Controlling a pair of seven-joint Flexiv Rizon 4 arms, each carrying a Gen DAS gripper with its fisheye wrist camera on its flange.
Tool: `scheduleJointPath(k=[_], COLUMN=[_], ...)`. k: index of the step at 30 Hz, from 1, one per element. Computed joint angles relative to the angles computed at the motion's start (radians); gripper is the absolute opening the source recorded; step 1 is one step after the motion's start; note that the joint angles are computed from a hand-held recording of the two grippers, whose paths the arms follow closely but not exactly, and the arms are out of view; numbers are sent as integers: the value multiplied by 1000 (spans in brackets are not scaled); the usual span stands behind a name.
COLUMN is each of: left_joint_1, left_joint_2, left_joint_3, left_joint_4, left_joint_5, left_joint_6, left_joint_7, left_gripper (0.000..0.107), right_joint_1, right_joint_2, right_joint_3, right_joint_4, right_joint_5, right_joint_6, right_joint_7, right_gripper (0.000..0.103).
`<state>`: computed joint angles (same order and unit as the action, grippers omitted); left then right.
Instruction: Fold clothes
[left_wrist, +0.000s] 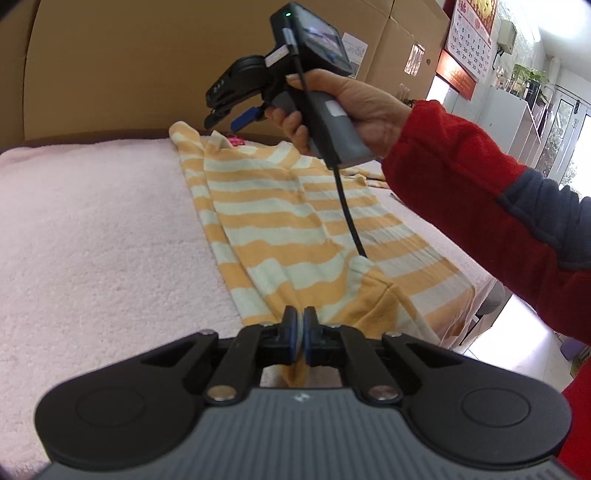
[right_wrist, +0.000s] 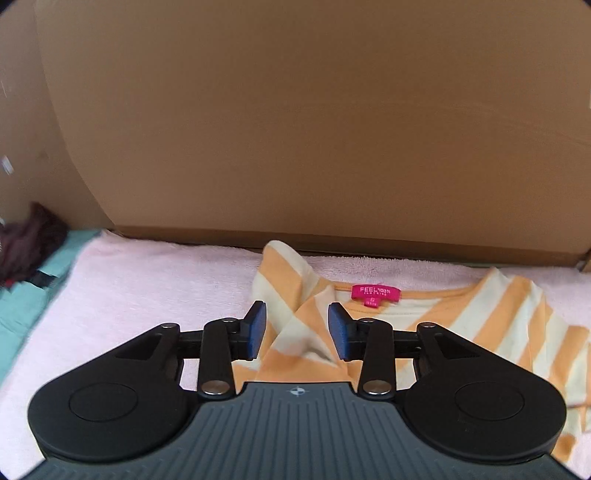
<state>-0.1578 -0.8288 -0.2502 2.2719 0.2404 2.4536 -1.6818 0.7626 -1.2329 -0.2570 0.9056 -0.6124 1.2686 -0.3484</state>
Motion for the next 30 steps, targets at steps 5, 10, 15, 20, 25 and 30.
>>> scheduleJointPath(k=[5,10,15,20,25,30], left_joint_1=[17,65,83,79,107,155], left_joint_2=[-1,-13,-16,-23,-23,-30], left_joint_3=[-6,-30,-35,-35,-56,-87], left_joint_4=[1,-4,-1,0,0,-3], left_joint_5=[32,98,135,142,171,219], left_joint_6=[1,3,17,11,-17,-54], left_joint_7=[4,-6,-1,10,11,7], left_gripper=[1,1,0,0,0,1], right_joint_1=[-24,22,10,-29,11,128], right_joint_2=[-76,-14,-38,-85,-17,102], right_joint_3=[61,-63,-92,15,-68,-209], right_joint_4=[-138,13,-12,-98,63,355], right_joint_5=[31,0,-13,33,89,168], right_joint_6=[-145,10,162,91,203,421], right_joint_7=[-50,101,136,28,114,138], right_gripper=[5,5,5,7,17,24])
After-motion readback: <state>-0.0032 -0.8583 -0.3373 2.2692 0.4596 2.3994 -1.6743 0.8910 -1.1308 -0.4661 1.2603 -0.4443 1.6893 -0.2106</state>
